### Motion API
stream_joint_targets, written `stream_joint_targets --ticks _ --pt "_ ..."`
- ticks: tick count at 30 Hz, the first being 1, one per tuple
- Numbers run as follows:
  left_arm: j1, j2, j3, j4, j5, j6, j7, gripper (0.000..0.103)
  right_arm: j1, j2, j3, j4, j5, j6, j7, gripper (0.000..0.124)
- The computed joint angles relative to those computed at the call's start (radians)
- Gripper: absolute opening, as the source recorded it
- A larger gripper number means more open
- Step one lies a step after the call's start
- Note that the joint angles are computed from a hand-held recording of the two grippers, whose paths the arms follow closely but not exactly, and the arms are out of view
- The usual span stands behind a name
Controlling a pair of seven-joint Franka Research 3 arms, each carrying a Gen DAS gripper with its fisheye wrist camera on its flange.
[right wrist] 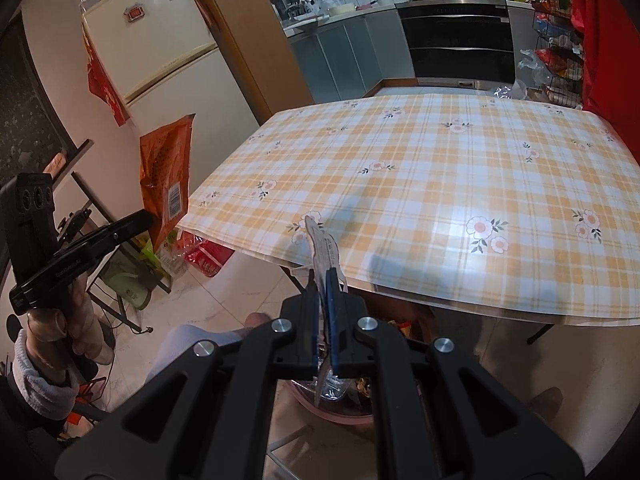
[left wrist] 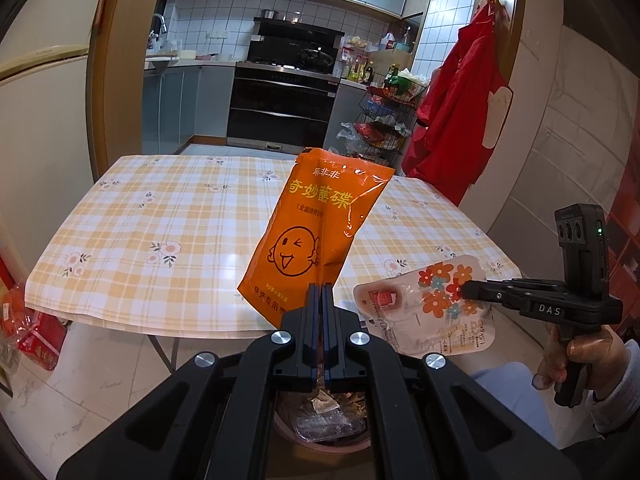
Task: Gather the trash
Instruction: 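Drop the paper label into the bin with the right gripper while the left drops the orange packet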
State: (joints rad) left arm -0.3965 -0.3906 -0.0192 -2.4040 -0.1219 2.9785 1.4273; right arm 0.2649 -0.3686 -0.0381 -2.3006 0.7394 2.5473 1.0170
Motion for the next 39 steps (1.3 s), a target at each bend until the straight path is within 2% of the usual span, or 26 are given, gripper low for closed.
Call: stream_joint_targets --ticks 2,3,4,6,7,8,10,13,19,27,31,32,33,34,35,37,39 --pt "0.000 0.000 0.000 -0.004 -0.002 0.002 -0.001 0.002 0.014 0.008 -0.010 0.004 0.026 -0.019 -0.023 0.012" --pt "-0.001 -0.001 0.002 -0.007 -0.004 0.002 0.000 0.002 0.016 0.010 -0.008 0.004 0.032 -0.019 -0.029 0.017" --pt "-0.002 0.000 0.003 -0.007 -0.006 0.002 0.000 0.002 0.017 0.010 -0.006 0.003 0.036 -0.015 -0.033 0.033" --pt "0.000 0.002 0.003 -0.008 -0.006 0.000 -0.001 0.002 0.020 0.008 -0.001 -0.002 0.050 0.008 -0.044 0.048" --pt "0.000 0.002 0.003 -0.009 -0.006 -0.001 0.001 0.002 0.020 0.006 0.002 -0.003 0.052 0.021 -0.045 0.059" --pt "0.000 0.002 0.003 -0.009 -0.007 -0.002 0.002 0.002 0.012 0.001 0.016 -0.010 0.037 0.060 -0.033 0.067" --pt "-0.010 0.002 0.009 -0.009 -0.014 -0.005 0.011 0.002 -0.002 -0.010 0.041 -0.028 -0.003 0.143 0.000 0.091" --pt "-0.040 0.008 0.028 -0.005 -0.042 -0.012 0.041 0.002 -0.006 -0.016 0.043 -0.036 -0.048 0.213 0.039 0.097" --pt "-0.085 0.030 0.042 0.008 -0.114 -0.029 0.110 0.002 -0.036 -0.018 0.037 -0.049 -0.146 0.303 0.153 0.097" --pt "-0.103 0.069 0.024 0.028 -0.236 -0.069 0.167 0.002 -0.006 -0.018 -0.021 -0.059 -0.129 0.312 0.147 0.097" --pt "-0.156 0.099 0.055 0.052 -0.385 -0.068 0.275 0.004 -0.003 -0.016 -0.028 -0.059 -0.117 0.307 0.135 0.097" --pt "-0.166 0.107 0.061 0.062 -0.424 -0.073 0.312 0.006 -0.005 -0.014 -0.029 -0.057 -0.116 0.306 0.136 0.097" --pt "-0.172 0.120 0.066 0.078 -0.458 -0.090 0.341 0.019 -0.009 -0.012 -0.026 -0.055 -0.118 0.306 0.139 0.097" --pt "-0.164 0.127 0.058 0.083 -0.474 -0.091 0.351 0.045 -0.014 -0.013 -0.022 -0.055 -0.121 0.307 0.145 0.097" --pt "-0.146 0.132 0.040 0.082 -0.477 -0.070 0.342 0.054 -0.018 -0.013 -0.020 -0.055 -0.125 0.309 0.148 0.097" --pt "-0.107 0.136 0.008 0.085 -0.477 -0.054 0.323 0.058 -0.025 -0.016 -0.014 -0.061 -0.135 0.316 0.155 0.097" --pt "-0.048 0.133 -0.035 0.082 -0.417 -0.047 0.262 0.060 -0.045 -0.018 0.001 -0.066 -0.165 0.321 0.178 0.097"
